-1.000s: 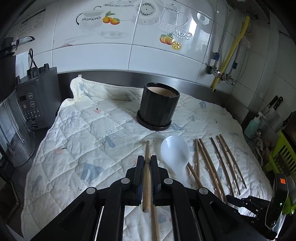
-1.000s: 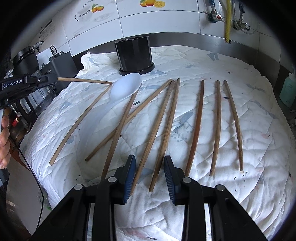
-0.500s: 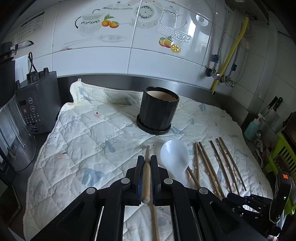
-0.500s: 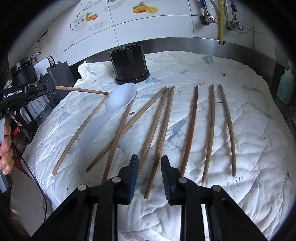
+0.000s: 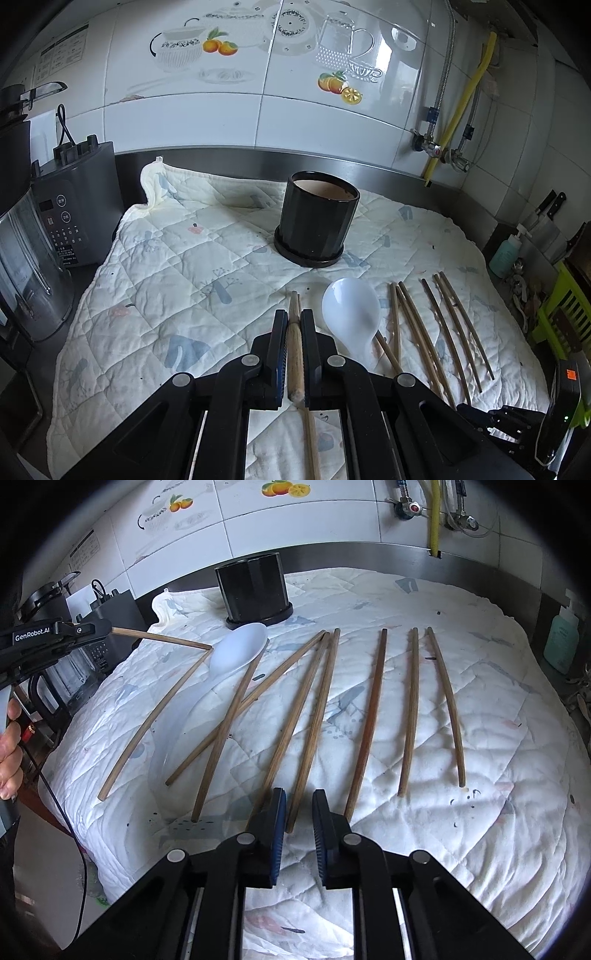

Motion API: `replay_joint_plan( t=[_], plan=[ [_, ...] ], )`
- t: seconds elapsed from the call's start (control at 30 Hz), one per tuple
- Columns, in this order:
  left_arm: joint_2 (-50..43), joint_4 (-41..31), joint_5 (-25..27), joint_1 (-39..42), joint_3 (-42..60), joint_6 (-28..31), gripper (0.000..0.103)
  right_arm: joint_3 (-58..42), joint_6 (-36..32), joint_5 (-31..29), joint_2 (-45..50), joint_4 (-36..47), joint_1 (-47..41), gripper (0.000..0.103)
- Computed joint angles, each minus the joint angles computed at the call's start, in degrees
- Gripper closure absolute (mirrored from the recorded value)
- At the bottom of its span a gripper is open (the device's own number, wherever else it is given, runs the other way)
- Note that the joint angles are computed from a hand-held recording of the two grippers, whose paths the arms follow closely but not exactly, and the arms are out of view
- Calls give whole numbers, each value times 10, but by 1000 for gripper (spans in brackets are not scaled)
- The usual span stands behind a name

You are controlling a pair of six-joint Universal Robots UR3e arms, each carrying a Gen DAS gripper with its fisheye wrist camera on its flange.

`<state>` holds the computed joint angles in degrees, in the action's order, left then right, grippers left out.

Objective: Organize utensils

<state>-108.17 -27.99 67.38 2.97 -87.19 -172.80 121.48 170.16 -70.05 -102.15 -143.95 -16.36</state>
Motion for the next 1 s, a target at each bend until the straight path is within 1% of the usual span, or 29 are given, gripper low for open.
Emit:
replay_joint_plan(
  t=[0.27, 0.33, 0.4, 0.5, 0.6, 0.8, 1.0],
  plan=[
    [-2, -2, 0, 0, 2, 0, 97, 1, 25, -51, 22, -48, 39, 86],
    [-3, -1, -1, 0, 2, -1, 97, 3, 31, -53, 27, -61, 41, 86],
    [-2, 2, 2, -1, 0, 0, 97, -2, 35, -59, 32, -60, 42, 92],
    [-2, 2, 3, -1, 1, -1, 97, -2, 31, -50, 24, -55, 33, 93],
    [-1, 1, 3, 0, 2, -3, 97, 2, 30, -55, 11, -61, 29, 93],
    [-2, -1, 5, -1, 8, -3, 97, -13, 13, -76, -6, -83, 35, 93],
    [-2, -1, 4, -1, 9, -3, 97, -31, 1, -68, -8, -113, 30, 93]
  ],
)
